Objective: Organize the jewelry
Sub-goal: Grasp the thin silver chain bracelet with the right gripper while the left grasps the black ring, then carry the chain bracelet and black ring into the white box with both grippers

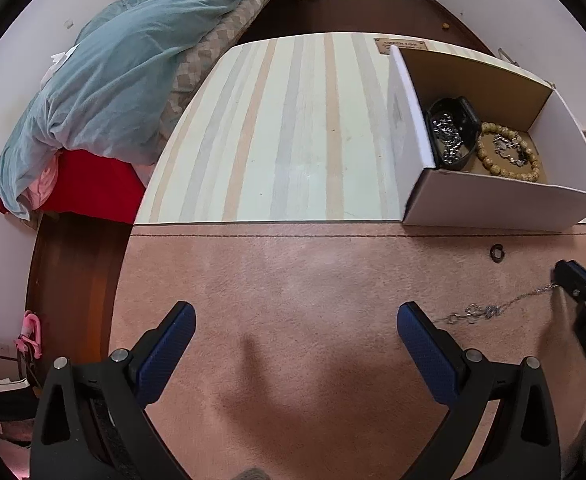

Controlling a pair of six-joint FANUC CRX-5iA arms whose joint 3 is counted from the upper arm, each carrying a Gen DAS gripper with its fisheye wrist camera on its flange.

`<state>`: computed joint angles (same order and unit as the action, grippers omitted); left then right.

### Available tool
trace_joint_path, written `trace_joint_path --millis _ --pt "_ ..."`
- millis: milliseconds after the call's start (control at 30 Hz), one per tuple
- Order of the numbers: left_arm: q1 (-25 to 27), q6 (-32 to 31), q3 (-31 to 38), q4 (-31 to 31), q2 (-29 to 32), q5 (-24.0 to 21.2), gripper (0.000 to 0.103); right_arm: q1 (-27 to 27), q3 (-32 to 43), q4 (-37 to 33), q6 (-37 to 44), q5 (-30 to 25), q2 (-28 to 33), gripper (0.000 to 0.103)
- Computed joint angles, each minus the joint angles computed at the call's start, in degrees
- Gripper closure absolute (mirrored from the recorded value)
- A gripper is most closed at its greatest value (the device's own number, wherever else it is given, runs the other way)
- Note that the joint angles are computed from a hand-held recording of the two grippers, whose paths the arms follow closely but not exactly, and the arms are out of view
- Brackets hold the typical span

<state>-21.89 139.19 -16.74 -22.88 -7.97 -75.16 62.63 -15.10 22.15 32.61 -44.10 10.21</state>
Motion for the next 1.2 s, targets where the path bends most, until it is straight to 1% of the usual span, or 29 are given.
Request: trace_joint_path --millis 133,233,300,400,500,567,600,667,700,733,767,833,867,900,1067,1200 --pt "0.18 -0.71 0.29 1.83 0.38 2.65 0.0 -2.09 -2.97 2.27 -3.23 0.47 -4.07 0.091" --pt "0.44 -2.04 0.49 4.47 1.2 6.67 0.0 -3.74 -4.71 3.42 -5.1 -0.09 -6.61 0.091" --pt "0.24 -3.27 0.92 6.02 2.4 9.78 0.0 -4.71 -4.91 3.45 -5.01 -0.84 -6.93 0.091" --pt "-0.09 -6.1 1.9 8.78 5.44 13.15 0.002 -5.89 -5.14 2.31 -4.57 -1.46 -6.87 0.091" --pt "-1.23 -7.16 3.59 8.5 8.08 14.23 0.015 -6.55 -5.83 1.83 -4.82 -1.42 -6.93 0.091" --pt "-1.76 -7.74 4.42 8.07 9.28 14.41 0.031 -6.72 -6.09 1.46 -5.05 -1.27 -6.98 0.091" --pt "-1.85 -7.92 4.61 8.01 9.66 14.68 0.034 -6.81 -6.29 1.5 -5.33 -1.19 -7.04 0.091" --pt "-1.88 -8.7 4.8 7.86 10.19 15.28 0.049 -6.91 -6.35 1.48 -5.48 -1.12 -6.94 0.091" --pt "-2.03 -8.98 5.0 7.69 10.46 15.32 0.054 -7.06 -6.34 1.39 -5.55 -1.04 -6.82 0.091" --pt "-2.26 -9.15 5.04 7.79 10.57 15.35 0.065 -7.21 -6.21 1.22 -5.44 -1.01 -6.65 0.091" --pt "-2.36 -9.52 4.95 8.14 10.77 15.65 0.074 -7.15 -6.03 1.23 -5.54 -1.15 -6.54 0.091" --pt "-2.41 -9.94 4.6 7.98 10.57 16.62 0.082 -7.41 -5.82 1.13 -5.46 -1.06 -6.3 0.091" --pt "-2.56 -10.06 4.62 7.85 10.61 16.85 0.089 -7.39 -5.68 1.05 -5.5 -1.11 -6.2 0.091" --pt "-2.55 -10.38 4.49 8.0 10.58 17.32 0.093 -7.44 -5.59 1.02 -5.43 -1.1 -6.15 0.091" --pt "-2.74 -9.87 3.97 7.39 9.8 18.16 0.093 -7.23 -5.47 0.92 -5.16 -0.9 -6.73 0.091" --pt "-3.62 -8.84 3.48 6.16 7.31 18.01 0.093 -6.78 -4.98 -0.27 -3.64 -0.7 -8.35 0.091"
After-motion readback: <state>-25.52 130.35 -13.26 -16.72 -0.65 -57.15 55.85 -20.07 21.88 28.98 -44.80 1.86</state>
